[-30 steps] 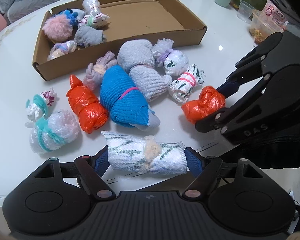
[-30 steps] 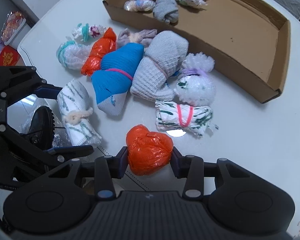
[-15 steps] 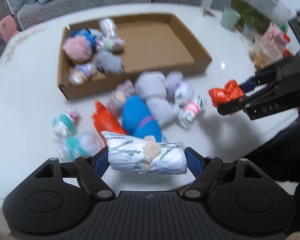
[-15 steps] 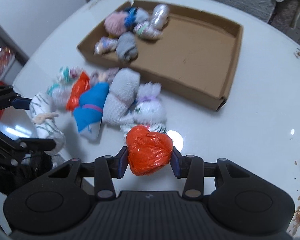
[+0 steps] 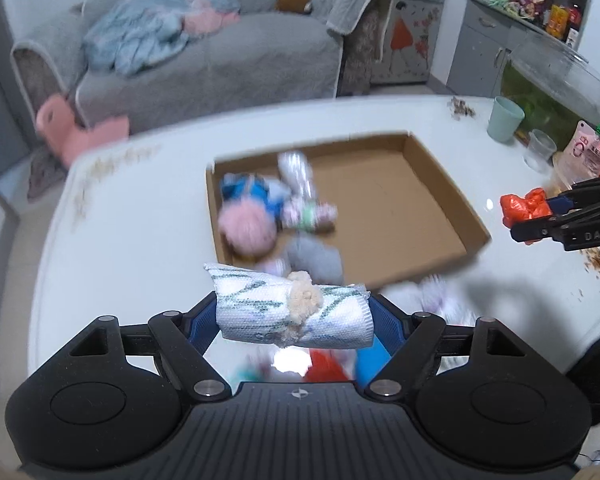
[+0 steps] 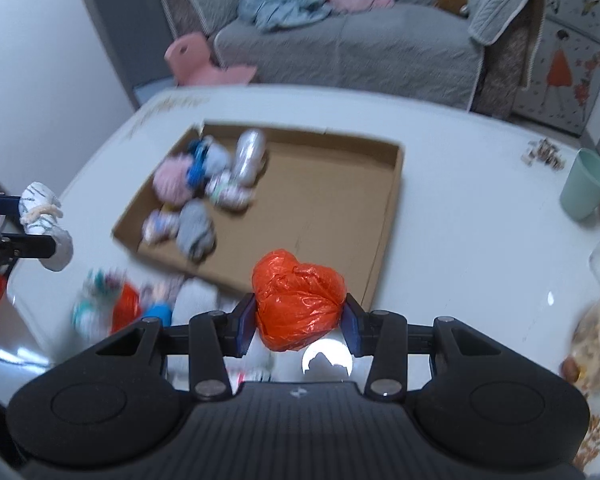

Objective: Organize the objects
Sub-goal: 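Carry the striped sock roll into the tray with the left tool while the right tool carries the orange bag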

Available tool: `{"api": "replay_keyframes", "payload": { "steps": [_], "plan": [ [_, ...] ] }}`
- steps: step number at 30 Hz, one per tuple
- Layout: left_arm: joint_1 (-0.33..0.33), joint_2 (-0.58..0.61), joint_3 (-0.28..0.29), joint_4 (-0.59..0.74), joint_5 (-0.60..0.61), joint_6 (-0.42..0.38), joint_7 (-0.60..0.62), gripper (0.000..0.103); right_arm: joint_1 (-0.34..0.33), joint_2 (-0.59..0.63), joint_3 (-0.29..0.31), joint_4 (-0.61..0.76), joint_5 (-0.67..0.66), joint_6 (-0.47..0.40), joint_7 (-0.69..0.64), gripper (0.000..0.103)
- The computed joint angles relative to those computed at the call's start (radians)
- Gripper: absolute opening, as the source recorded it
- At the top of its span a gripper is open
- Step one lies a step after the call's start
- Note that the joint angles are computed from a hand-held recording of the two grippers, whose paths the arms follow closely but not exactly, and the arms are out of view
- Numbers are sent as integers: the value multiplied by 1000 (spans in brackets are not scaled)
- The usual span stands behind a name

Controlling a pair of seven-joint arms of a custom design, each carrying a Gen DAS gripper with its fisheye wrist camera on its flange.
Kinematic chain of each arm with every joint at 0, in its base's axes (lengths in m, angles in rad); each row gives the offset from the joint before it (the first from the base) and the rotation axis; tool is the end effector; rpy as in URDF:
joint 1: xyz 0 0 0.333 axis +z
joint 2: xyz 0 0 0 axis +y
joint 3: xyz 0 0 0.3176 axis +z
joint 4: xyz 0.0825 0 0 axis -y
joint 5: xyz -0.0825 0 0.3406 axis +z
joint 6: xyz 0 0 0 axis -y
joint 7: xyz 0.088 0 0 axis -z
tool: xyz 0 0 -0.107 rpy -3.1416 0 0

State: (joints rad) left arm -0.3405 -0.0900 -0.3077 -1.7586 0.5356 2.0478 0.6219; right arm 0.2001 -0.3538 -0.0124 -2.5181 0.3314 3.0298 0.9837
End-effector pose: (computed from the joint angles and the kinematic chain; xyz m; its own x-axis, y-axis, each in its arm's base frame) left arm 0.4298 -0.3004 0.6448 0.1592 -0.9848 -0.0689 -0.7925 -0.0859 -0.6039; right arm 0.4292 0.0560 0.5315 0.3687 -0.9142 0.1682 -0.5574 -0.3622 -0.7471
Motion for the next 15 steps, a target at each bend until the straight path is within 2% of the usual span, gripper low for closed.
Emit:
{"api": "replay_keyframes", "payload": {
  "steps": [2,6,12,15],
  "plan": [
    [12,29,13,32,25,35,22,81,36,20,-36,35,26,13,-33,40],
    [29,104,37,115,59,73,80,81,47,86,-55,127,50,29,-69,40],
    [44,247,80,242,43,129,158,81,62,218,-60,294,119,17,-156,40],
    [41,349,102,328,20,164,202,81,47,295,-38,387,157,-6,-207,40]
  ]
}}
